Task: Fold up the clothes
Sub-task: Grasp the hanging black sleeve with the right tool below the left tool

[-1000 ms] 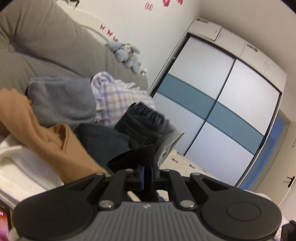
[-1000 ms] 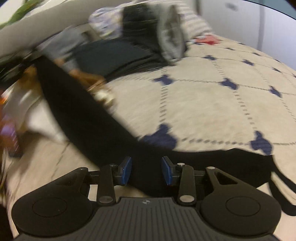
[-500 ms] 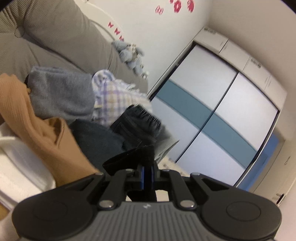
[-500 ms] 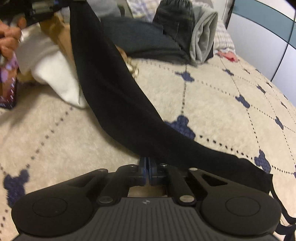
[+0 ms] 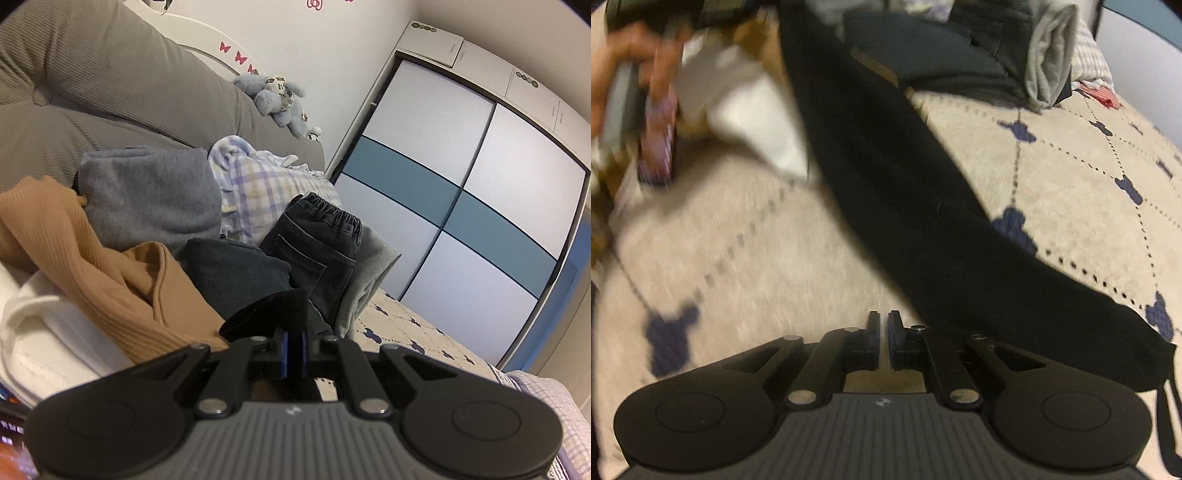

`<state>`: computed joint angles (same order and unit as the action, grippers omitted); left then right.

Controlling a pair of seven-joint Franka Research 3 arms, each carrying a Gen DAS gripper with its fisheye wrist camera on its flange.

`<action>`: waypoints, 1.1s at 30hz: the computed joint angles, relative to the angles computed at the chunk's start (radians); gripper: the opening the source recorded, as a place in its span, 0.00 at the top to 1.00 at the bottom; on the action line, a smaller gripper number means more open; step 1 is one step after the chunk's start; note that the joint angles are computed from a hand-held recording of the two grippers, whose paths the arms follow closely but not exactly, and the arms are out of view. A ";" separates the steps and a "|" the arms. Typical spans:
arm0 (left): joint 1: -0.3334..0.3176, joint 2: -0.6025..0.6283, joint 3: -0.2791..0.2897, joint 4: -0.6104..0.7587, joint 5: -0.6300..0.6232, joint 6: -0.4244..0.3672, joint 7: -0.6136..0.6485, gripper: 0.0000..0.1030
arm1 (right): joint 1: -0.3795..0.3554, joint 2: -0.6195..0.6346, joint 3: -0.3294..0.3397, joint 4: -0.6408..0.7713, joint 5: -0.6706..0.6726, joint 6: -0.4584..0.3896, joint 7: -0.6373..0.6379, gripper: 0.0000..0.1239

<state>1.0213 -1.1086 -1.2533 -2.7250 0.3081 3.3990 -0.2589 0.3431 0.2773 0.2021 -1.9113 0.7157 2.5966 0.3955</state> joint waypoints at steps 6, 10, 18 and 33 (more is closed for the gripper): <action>0.005 -0.001 -0.002 -0.003 -0.005 0.013 -0.003 0.93 | -0.017 0.102 0.004 0.182 0.106 0.007 0.085 0.76; 0.008 0.000 -0.003 -0.003 -0.009 0.020 -0.003 0.93 | 0.032 0.204 -0.033 0.316 -0.072 -0.007 0.260 0.76; 0.015 -0.014 -0.012 -0.004 -0.026 0.034 -0.009 0.93 | 0.031 0.355 -0.008 0.537 -0.243 -0.188 0.320 0.97; 0.018 -0.050 -0.021 -0.001 -0.014 0.022 -0.053 0.93 | 0.138 0.430 -0.056 0.578 -0.404 0.061 0.397 0.95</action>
<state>1.0391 -1.1586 -1.2742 -2.7257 0.2946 3.4206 -0.3119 0.4808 0.7070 0.1458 -1.3333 0.3116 2.6574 0.7923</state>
